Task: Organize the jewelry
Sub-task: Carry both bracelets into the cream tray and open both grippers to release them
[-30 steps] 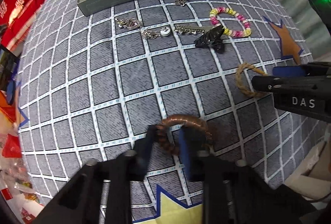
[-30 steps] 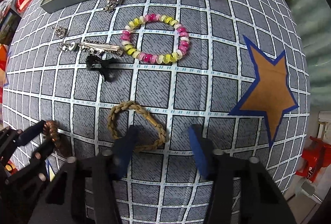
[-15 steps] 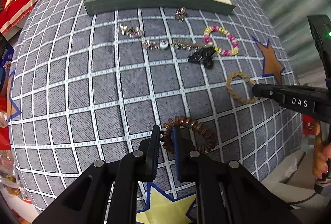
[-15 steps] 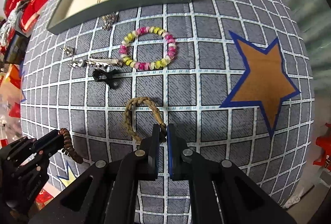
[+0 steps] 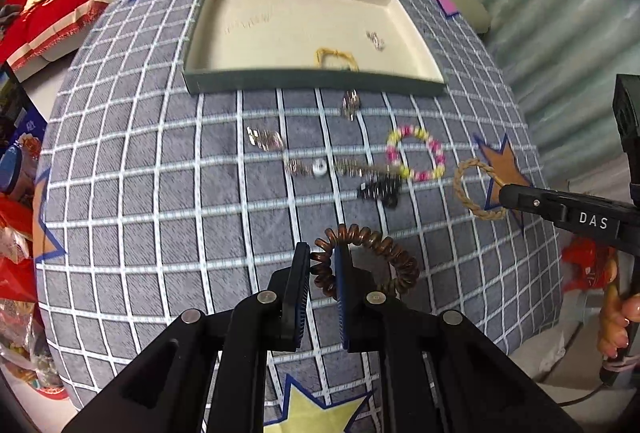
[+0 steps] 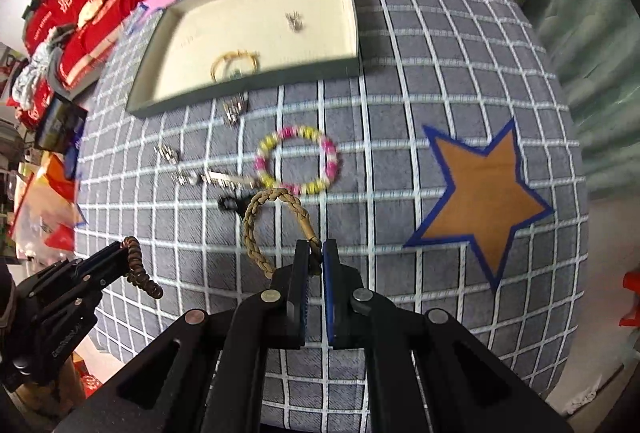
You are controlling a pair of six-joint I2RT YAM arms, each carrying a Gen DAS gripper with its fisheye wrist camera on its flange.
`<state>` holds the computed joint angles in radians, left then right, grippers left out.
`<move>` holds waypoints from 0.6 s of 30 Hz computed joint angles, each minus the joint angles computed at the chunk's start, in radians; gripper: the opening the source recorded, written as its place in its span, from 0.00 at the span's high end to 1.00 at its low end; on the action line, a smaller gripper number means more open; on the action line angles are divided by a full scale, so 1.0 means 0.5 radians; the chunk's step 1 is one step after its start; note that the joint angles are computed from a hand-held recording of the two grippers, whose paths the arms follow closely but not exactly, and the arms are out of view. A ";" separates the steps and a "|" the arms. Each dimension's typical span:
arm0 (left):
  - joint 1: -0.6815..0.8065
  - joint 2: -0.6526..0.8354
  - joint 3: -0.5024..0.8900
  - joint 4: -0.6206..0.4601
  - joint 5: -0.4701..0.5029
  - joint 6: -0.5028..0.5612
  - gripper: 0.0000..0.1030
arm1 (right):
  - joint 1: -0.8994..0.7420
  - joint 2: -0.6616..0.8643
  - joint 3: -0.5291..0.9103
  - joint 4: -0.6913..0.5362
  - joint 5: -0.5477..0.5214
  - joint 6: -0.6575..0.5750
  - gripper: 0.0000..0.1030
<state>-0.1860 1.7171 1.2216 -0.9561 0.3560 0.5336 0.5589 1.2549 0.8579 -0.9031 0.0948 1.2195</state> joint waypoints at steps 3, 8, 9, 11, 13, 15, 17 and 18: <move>-0.014 0.042 0.098 0.010 0.024 -0.072 0.79 | -0.075 -0.052 0.025 -0.020 0.016 -0.062 0.93; -0.033 0.142 0.300 0.035 0.050 -0.164 0.79 | -0.278 0.042 0.149 0.028 0.011 -0.275 0.93; -0.040 0.167 0.343 0.042 0.053 -0.187 0.79 | -0.325 0.064 0.180 0.032 0.007 -0.328 0.93; -0.044 0.228 0.447 0.049 0.064 -0.221 0.79 | -0.407 0.109 0.230 0.050 -0.004 -0.419 0.93; -0.058 0.287 0.546 0.059 0.066 -0.258 0.79 | -0.483 0.173 0.281 0.088 -0.020 -0.505 0.93; -0.076 0.349 0.641 0.073 0.059 -0.286 0.79 | -0.554 0.218 0.325 0.108 -0.032 -0.588 0.93; -0.097 0.414 0.734 0.089 0.045 -0.314 0.79 | -0.633 0.273 0.371 0.136 -0.054 -0.678 0.93; -0.105 0.448 0.782 0.087 0.041 -0.321 0.79 | -0.669 0.303 0.393 0.151 -0.066 -0.718 0.93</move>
